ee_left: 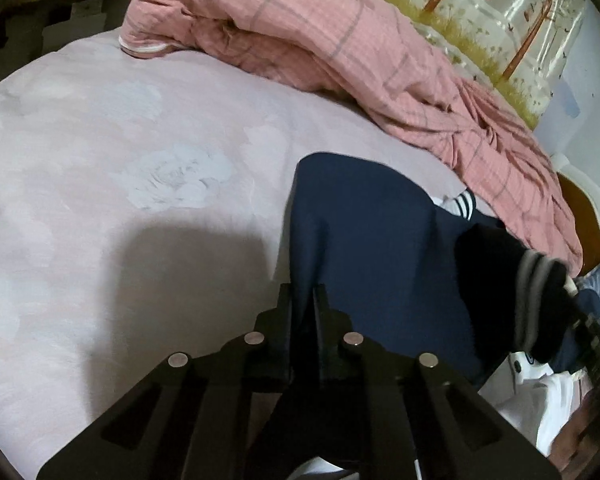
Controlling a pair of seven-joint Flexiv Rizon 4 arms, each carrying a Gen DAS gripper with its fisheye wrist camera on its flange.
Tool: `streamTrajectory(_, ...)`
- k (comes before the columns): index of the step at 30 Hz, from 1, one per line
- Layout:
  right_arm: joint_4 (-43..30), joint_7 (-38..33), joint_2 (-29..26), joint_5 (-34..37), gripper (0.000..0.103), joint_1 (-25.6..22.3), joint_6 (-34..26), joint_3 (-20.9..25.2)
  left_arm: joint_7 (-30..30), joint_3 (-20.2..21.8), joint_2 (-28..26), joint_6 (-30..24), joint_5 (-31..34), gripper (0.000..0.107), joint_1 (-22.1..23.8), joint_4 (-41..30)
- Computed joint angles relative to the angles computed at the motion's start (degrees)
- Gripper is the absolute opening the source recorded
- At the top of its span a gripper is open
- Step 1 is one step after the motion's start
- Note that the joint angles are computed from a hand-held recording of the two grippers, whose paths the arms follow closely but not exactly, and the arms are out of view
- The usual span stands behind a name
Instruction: Fold large clothes
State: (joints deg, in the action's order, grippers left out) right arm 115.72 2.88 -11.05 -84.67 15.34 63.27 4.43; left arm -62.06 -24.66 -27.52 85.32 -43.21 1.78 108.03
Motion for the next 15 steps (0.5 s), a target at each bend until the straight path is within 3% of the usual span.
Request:
streamTrajectory(3, 2.71, -0.01, 4.68, 0.12, 0.004, -1.44, -6.22, -0.28, -1.28, 1.78, 0.51, 3.01, 2.17, 0.008, -1.48, 0.57)
streamTrajectory(6, 5.22, -0.32, 8.00, 3.36, 0.004, -5.17, -8.10, -0.63, -5.01, 6.85, 0.67, 4.61, 7.43, 0.008, -5.33, 0.00)
streamTrajectory(8, 7.76, 1.13, 9.75, 4.85, 0.004, -8.58, -5.71, -1.57, -6.93, 10.07, 0.63, 5.22, 11.07, 0.008, -7.79, -0.58)
streamTrajectory(10, 9.39, 0.19, 9.51, 6.85, 0.004, -12.20, 1.02, -3.00, -8.39, 13.59, 0.50, 3.84, 14.84, 0.027, -10.24, -1.68)
streamTrajectory(11, 9.66, -0.93, 8.64, 8.04, 0.004, -13.45, 3.44, -3.41, -9.92, 17.50, 0.25, 1.21, 17.62, 0.040, -12.83, -3.19)
streamTrajectory(12, 10.01, -0.72, 7.69, 8.58, 0.005, -14.67, 5.04, -3.96, -11.71, 19.93, 0.02, -1.75, 21.25, 0.064, -14.16, -4.85)
streamTrajectory(13, 10.26, -0.03, 7.33, 8.29, 0.005, -15.42, 5.60, -4.18, -10.92, 20.50, -0.09, -2.58, 22.00, 0.072, -14.64, -5.62)
streamTrajectory(15, 9.89, 1.19, 5.54, 7.98, 0.014, -17.21, 8.87, -5.31, -10.51, 17.88, 0.29, -3.21, 22.38, 0.076, -12.43, -6.08)
